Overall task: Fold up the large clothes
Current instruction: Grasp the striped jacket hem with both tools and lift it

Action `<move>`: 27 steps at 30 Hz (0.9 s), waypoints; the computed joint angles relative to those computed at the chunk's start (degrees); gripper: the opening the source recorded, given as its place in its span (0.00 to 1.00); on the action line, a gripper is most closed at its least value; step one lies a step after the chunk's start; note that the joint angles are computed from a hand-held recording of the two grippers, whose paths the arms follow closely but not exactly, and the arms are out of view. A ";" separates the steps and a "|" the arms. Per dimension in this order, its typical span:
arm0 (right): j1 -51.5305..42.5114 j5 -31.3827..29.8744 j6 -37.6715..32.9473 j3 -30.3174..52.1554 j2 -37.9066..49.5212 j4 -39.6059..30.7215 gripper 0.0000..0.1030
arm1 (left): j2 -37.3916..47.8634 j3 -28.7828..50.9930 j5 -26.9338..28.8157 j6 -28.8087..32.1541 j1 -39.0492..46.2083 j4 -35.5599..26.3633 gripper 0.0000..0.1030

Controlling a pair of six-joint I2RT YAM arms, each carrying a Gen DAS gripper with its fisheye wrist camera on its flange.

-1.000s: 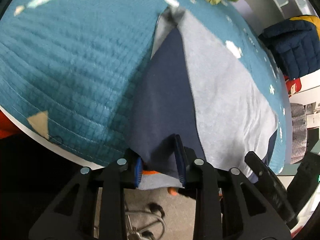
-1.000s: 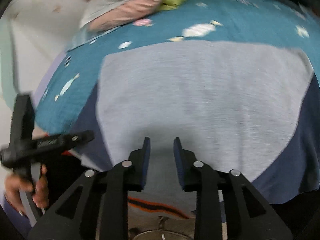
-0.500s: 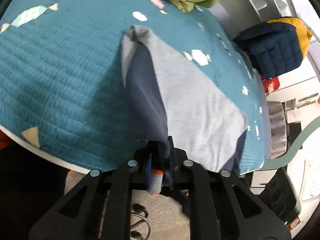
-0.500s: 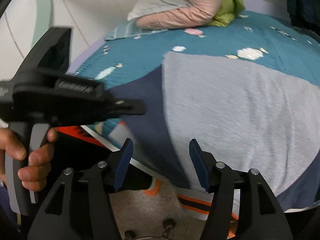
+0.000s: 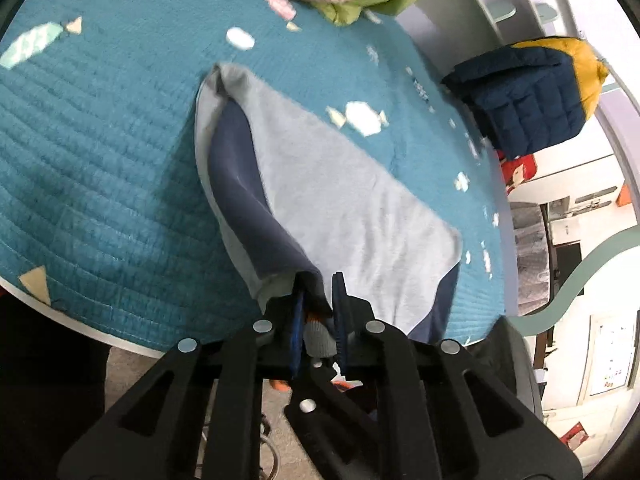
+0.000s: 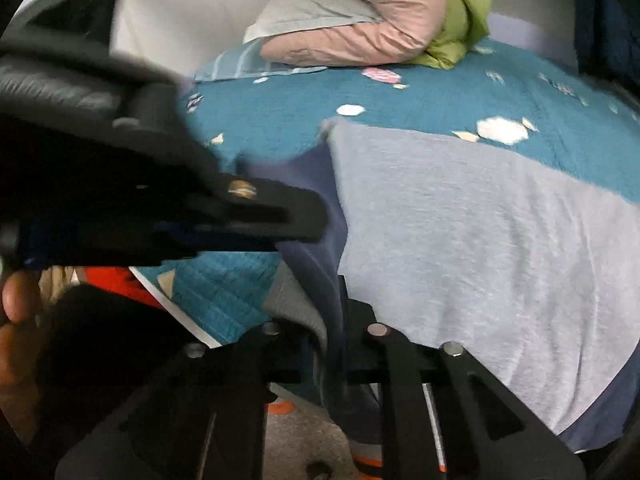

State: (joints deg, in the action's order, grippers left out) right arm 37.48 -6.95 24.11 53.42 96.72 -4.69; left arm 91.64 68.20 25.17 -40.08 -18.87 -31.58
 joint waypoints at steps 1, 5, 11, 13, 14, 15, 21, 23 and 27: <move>-1.81 -1.79 1.68 -1.21 -1.57 0.70 0.09 | -1.55 -0.05 0.52 0.54 0.03 1.16 0.24; -11.12 -10.58 9.48 -6.77 -9.57 3.56 0.09 | -6.07 0.41 -2.99 -0.22 -0.65 4.05 0.47; -28.43 -19.38 14.99 -16.09 -22.65 4.46 0.09 | 2.98 9.69 -15.15 2.44 -7.49 -3.87 0.48; -34.14 -20.72 14.63 -18.51 -26.39 3.24 0.09 | 7.59 11.87 -14.95 1.83 -10.49 -3.53 0.48; -37.32 -21.24 14.10 -19.61 -28.06 2.26 0.09 | 9.45 12.92 -14.75 1.85 -11.62 -3.58 0.48; -39.65 -21.64 13.58 -20.56 -29.24 1.47 0.09 | 12.28 14.53 -14.56 1.56 -13.33 -3.23 0.49; -51.71 -21.05 8.17 -24.95 -31.64 -4.21 0.09 | 24.50 22.62 -12.92 -0.64 -20.61 -2.71 0.60; -55.03 -21.81 9.06 -25.48 -26.30 -4.38 0.09 | 26.85 24.17 -13.06 -1.82 -21.81 -2.65 0.66; -57.27 -22.19 6.79 -24.70 -19.01 -3.99 0.17 | 29.90 26.39 -12.74 -2.41 -22.45 -3.85 0.69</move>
